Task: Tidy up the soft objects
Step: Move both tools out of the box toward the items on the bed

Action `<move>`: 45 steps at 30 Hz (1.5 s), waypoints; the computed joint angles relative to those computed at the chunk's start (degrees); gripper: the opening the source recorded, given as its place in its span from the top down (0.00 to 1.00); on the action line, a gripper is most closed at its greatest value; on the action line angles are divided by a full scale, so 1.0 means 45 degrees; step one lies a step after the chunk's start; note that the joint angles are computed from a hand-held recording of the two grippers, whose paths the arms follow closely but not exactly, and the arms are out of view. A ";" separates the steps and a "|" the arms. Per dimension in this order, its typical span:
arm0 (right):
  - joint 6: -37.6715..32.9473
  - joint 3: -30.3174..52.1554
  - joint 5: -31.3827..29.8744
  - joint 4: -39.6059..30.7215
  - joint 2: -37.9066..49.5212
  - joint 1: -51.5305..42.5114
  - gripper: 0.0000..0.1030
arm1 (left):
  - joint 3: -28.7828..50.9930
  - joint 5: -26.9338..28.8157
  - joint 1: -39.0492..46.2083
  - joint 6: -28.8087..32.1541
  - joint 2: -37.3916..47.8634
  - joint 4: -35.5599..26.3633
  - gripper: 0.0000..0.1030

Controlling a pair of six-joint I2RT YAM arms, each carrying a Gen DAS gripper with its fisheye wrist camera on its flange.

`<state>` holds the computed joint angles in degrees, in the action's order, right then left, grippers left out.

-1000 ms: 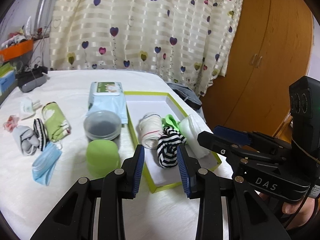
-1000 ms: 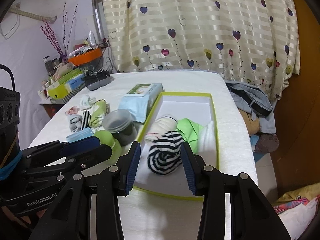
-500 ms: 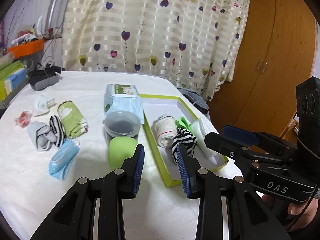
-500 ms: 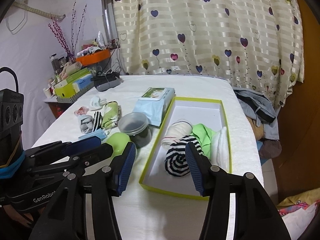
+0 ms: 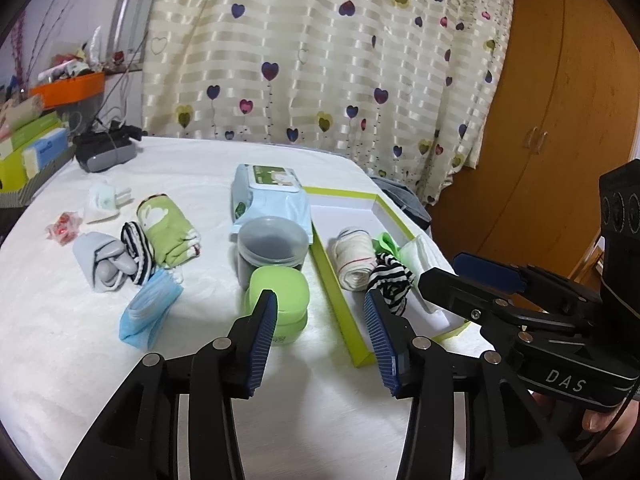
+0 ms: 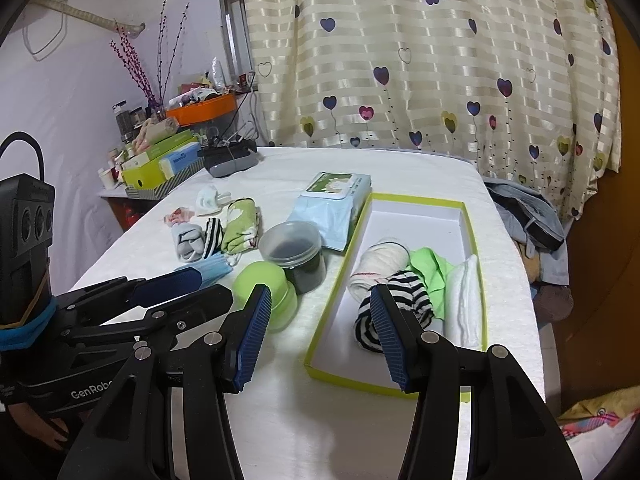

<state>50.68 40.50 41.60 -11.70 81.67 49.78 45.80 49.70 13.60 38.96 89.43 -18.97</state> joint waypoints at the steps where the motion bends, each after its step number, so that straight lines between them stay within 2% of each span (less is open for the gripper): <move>1: -0.0040 -0.0012 -0.0010 0.0034 0.0006 -0.0001 0.49 | 0.0005 -0.0004 0.0032 -0.0010 0.0005 0.0016 0.57; 16: -0.0449 0.0209 -0.0182 0.0580 0.0418 0.0054 0.49 | 0.0235 -0.0015 0.0420 0.0004 0.0272 0.0013 0.53; 27: -0.1442 0.0661 -0.0737 0.1463 0.1003 -0.0036 0.49 | 0.1326 0.0110 0.1426 -0.0058 0.1691 0.0049 0.53; 32: -0.1930 0.0943 -0.1325 0.2014 0.1391 -0.0160 0.49 | 0.2009 -0.0184 0.1757 -0.0406 0.2490 0.0351 0.53; 45: -0.2541 0.1720 -0.2191 0.2215 0.2318 -0.0795 0.49 | 0.3560 -0.1450 0.1525 -0.1310 0.4674 0.1332 0.53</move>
<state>39.25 48.24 31.73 -1.73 92.10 46.20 61.82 43.17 20.46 33.06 110.47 -12.98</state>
